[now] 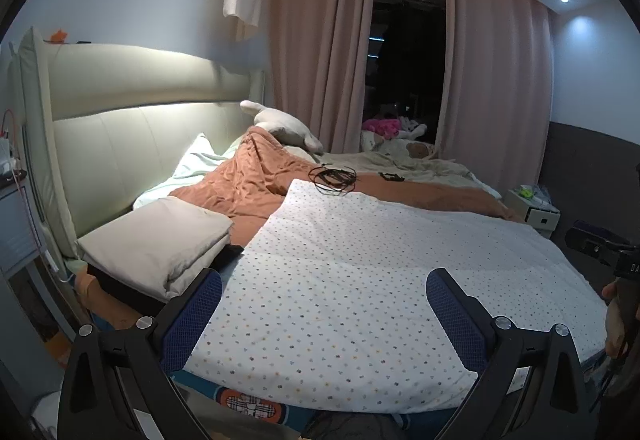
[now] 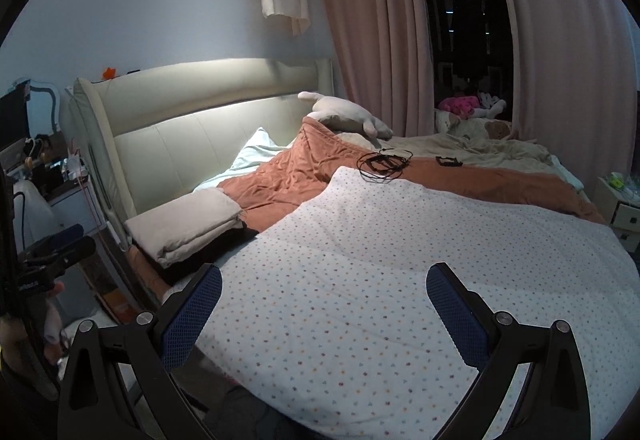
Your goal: Fold large clothes
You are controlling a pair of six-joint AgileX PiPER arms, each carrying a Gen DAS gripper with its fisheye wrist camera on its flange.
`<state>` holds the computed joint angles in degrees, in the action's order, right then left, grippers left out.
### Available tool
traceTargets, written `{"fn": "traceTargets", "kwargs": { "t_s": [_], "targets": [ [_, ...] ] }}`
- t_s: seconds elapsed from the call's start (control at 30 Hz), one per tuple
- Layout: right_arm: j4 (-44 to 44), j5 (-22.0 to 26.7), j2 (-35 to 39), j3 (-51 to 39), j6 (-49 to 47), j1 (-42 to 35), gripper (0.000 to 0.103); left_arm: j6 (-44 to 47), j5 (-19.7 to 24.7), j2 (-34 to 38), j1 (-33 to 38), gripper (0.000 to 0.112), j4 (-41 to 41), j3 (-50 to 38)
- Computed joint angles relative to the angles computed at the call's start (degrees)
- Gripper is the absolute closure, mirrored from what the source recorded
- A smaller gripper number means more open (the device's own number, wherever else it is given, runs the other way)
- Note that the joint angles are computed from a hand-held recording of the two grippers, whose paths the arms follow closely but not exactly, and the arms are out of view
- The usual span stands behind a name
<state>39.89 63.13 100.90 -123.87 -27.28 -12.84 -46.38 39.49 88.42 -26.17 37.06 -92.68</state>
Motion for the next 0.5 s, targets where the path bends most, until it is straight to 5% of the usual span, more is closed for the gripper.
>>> {"fn": "traceTargets", "kwargs": {
  "t_s": [0.5],
  "targets": [
    [8.9,-5.2,-23.9,34.6,-13.8,-10.1,0.001,-22.7,2.6,-12.5,-14.5,0.010,20.9,19.0]
  ]
}}
